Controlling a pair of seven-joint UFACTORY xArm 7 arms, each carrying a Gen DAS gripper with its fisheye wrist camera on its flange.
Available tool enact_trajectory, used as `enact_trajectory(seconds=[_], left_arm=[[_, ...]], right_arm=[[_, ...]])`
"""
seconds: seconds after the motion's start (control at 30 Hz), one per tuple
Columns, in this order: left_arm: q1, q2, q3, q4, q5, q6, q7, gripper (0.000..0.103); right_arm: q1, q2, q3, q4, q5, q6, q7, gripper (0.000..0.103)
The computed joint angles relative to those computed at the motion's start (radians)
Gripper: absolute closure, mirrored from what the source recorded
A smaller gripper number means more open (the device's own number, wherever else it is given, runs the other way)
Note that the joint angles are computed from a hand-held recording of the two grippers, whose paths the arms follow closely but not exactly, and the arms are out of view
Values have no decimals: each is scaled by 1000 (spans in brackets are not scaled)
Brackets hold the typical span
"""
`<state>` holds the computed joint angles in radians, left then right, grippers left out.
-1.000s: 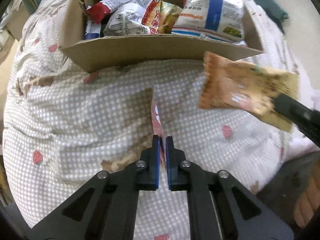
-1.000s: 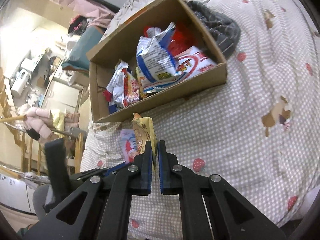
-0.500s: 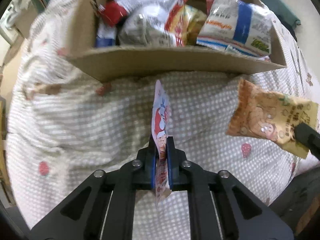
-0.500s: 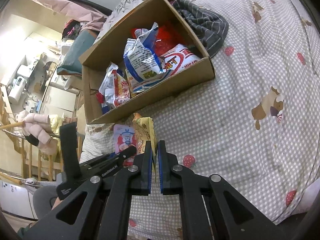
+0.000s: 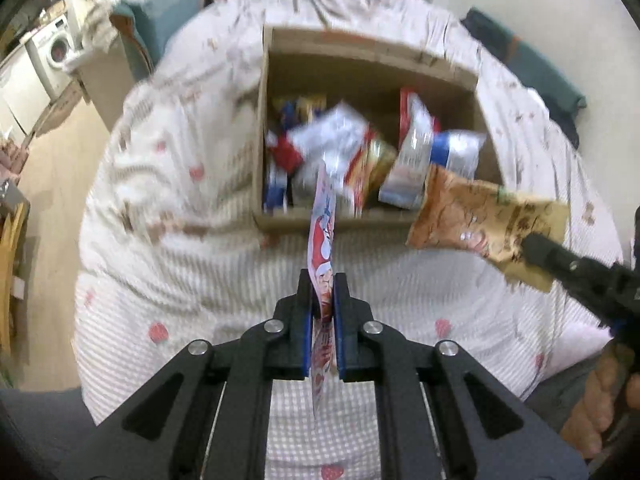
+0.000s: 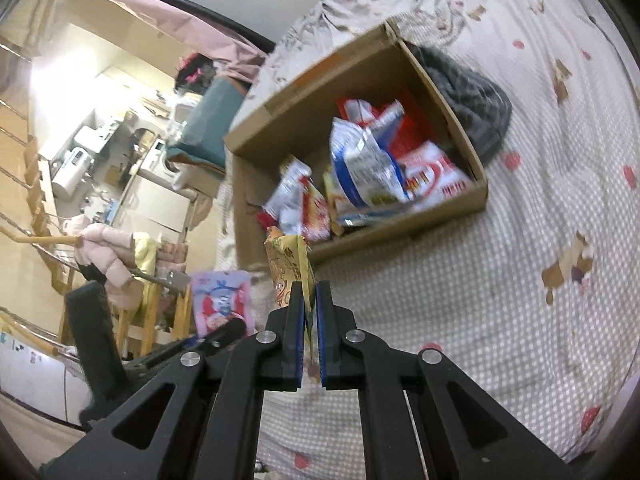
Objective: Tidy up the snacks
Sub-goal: 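Carry the pink packet and tan peanut bag over the box, then lower both snacks into the box and open both grippers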
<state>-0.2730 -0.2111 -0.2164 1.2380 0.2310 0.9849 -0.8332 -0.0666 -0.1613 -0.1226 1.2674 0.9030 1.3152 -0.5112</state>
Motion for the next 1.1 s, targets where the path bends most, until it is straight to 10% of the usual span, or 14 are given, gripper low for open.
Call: enact_trajectory(seconds=[0.67, 1.1], left_arm=[[-23, 306, 81, 409, 116, 38, 92, 97], [-39, 399, 132, 448, 104, 11, 70, 96]], right_arm=[[-66, 301, 97, 352, 51, -83, 96, 97], [-100, 411, 178, 422, 18, -107, 135, 97]])
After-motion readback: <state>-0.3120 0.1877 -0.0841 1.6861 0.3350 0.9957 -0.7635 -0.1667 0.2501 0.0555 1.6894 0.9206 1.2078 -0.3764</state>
